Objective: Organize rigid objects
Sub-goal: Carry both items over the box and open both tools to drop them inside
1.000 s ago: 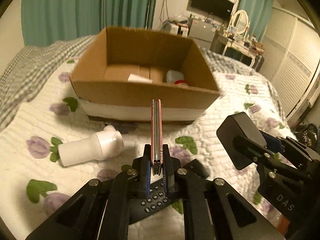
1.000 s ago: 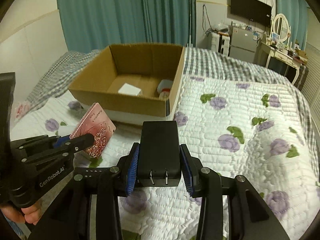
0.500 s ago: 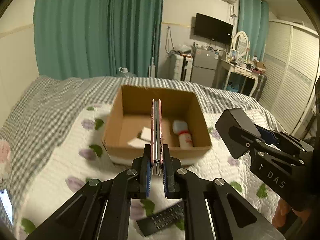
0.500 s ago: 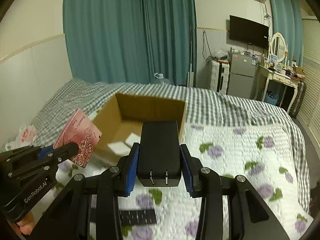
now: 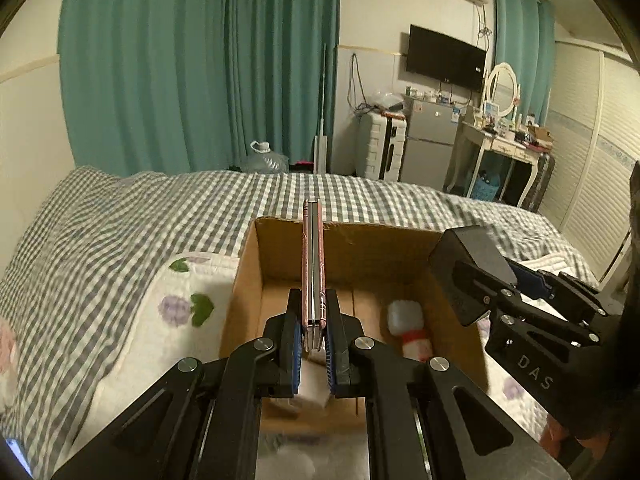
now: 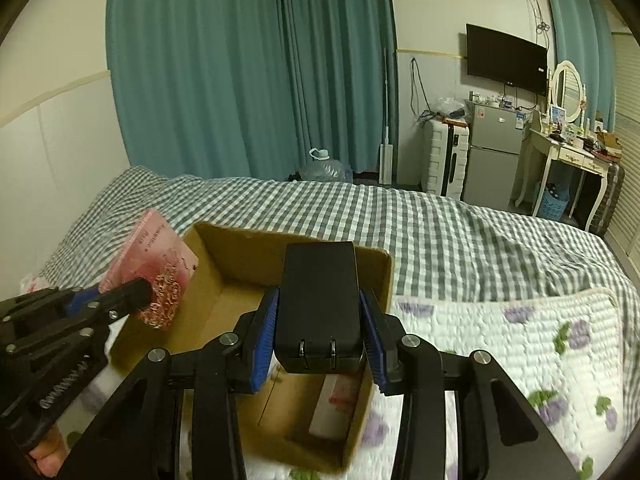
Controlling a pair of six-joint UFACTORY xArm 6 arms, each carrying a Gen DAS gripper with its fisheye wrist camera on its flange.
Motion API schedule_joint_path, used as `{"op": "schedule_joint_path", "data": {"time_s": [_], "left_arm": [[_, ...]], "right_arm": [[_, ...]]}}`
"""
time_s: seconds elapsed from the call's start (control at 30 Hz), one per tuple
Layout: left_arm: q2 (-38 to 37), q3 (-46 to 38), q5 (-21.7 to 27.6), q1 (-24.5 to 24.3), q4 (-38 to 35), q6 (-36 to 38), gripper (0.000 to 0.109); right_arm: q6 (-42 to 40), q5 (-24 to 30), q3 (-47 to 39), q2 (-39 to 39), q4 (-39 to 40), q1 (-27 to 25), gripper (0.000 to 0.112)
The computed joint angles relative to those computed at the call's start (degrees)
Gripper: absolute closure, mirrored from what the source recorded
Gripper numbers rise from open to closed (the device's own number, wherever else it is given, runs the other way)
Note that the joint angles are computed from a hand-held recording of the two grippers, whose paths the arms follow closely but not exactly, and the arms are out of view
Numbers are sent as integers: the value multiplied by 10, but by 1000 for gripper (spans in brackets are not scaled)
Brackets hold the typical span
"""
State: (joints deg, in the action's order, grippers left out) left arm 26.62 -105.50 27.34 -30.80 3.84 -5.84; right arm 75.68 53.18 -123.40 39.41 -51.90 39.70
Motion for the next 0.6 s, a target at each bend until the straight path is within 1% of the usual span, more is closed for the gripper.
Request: {"op": "schedule_joint_path", "data": {"time_s": [0.07,0.13,0.2,0.3,0.37,0.4,0.43,0.47,0.5,0.6], "left_arm": [[49,-59,23,-1,13,5,99],[88,-104,41,-1,9,10,99],[114,-131,55,0,1,15,99],[151,-174,83,-1,10,14,99],[170,-199,100,-1,0,27,99],[180,-215,116,-2,-4,32,99],[182,-216,120,-2,-3,30,96],[178,-208,112,-1,-2,29,96],[168,-188,92,-1,2,27,95],[149,-160,78,0,25,6,75]], "right_arm": [[-13,-9,-23,22,10,-13,74],[-23,-18,-36,37,22,-23,74],[-33,-23,-52,53,33,-29,74],[-50,-20,-78,76,49,-34,74],[-56,-21,-89,87,57,-36,74],[-57,-19,-94,91,59,-36,74],[-57,-19,-94,92,60,-36,74],[-57,-19,-92,91,60,-36,74],[-57,-18,-95,93,61,-36,74],[-49,-17,-79,82,54,-34,74]]}}
